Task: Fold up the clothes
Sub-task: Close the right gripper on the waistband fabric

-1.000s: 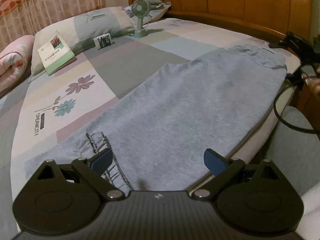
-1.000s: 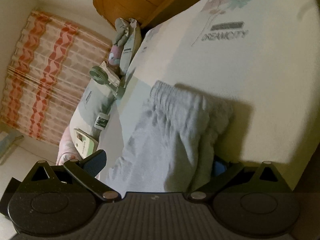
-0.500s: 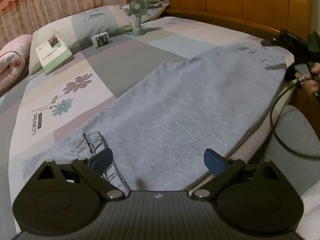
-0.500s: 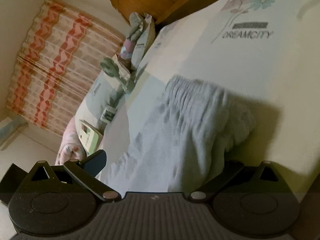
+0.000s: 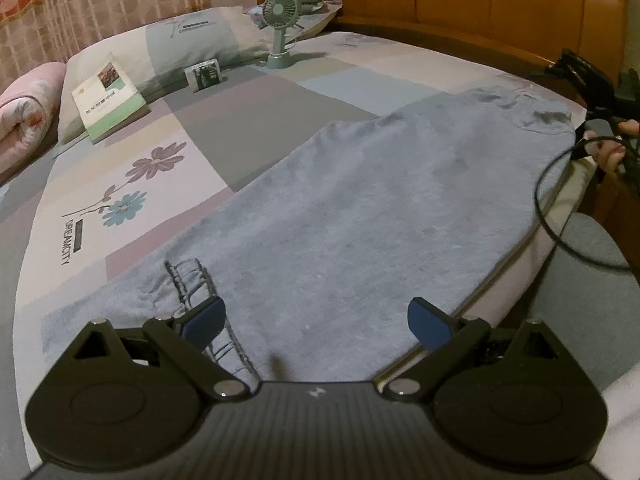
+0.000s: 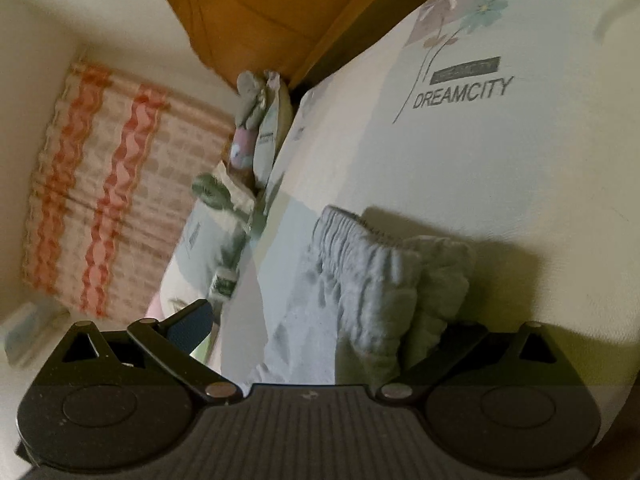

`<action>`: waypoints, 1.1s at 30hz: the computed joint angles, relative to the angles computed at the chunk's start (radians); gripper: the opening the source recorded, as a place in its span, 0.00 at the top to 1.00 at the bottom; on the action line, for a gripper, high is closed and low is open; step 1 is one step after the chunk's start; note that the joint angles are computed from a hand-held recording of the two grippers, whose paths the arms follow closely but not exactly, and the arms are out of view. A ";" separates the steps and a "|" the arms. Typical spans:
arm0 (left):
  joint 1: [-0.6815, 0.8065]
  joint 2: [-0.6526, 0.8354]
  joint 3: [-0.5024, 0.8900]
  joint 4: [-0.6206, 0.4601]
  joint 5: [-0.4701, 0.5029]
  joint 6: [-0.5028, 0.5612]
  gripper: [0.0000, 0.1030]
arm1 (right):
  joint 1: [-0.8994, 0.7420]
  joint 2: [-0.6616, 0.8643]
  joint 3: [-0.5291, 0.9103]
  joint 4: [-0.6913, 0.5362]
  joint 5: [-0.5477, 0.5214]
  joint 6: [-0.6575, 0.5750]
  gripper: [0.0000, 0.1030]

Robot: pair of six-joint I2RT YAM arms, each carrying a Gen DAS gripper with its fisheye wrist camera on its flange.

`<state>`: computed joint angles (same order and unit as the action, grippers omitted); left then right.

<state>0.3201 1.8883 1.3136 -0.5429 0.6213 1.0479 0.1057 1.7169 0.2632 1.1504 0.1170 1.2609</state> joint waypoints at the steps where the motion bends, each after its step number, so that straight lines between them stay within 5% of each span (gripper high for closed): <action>1: -0.001 0.000 -0.001 -0.001 -0.001 0.001 0.05 | -0.004 0.008 0.000 0.013 -0.004 0.005 0.00; 7: -0.003 0.000 -0.003 -0.001 -0.005 0.000 0.05 | -0.023 0.057 -0.008 0.106 -0.002 0.069 0.00; 12: -0.003 -0.001 -0.004 0.000 -0.003 0.000 0.05 | -0.029 -0.039 0.070 -0.182 -0.049 -0.013 0.08; 14: -0.002 -0.002 -0.004 0.000 0.002 0.000 0.05 | -0.006 -0.039 0.074 -0.201 -0.015 -0.037 0.10; 17: 0.002 -0.006 -0.006 0.000 0.010 0.001 0.05 | 0.021 -0.045 0.070 -0.245 0.043 -0.066 0.36; 19: 0.009 -0.010 -0.006 -0.002 0.020 0.003 0.05 | 0.004 0.004 0.017 -0.157 0.048 -0.030 0.80; 21: 0.015 -0.012 -0.002 -0.007 0.025 0.003 0.05 | -0.050 0.097 -0.062 0.075 -0.037 -0.001 0.80; 25: 0.020 -0.017 0.002 -0.004 0.027 -0.005 0.05 | -0.022 -0.003 0.004 -0.170 0.003 -0.024 0.79; 29: 0.017 -0.015 0.008 -0.013 0.024 0.002 0.05 | -0.025 0.024 -0.007 -0.115 0.000 -0.025 0.79; 33: 0.017 -0.011 0.022 -0.016 -0.009 0.006 0.05 | -0.002 -0.047 0.046 -0.285 0.035 -0.037 0.77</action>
<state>0.3367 1.8774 1.3351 -0.5590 0.6126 1.0543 0.1041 1.6697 0.3091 0.8650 0.1523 1.2243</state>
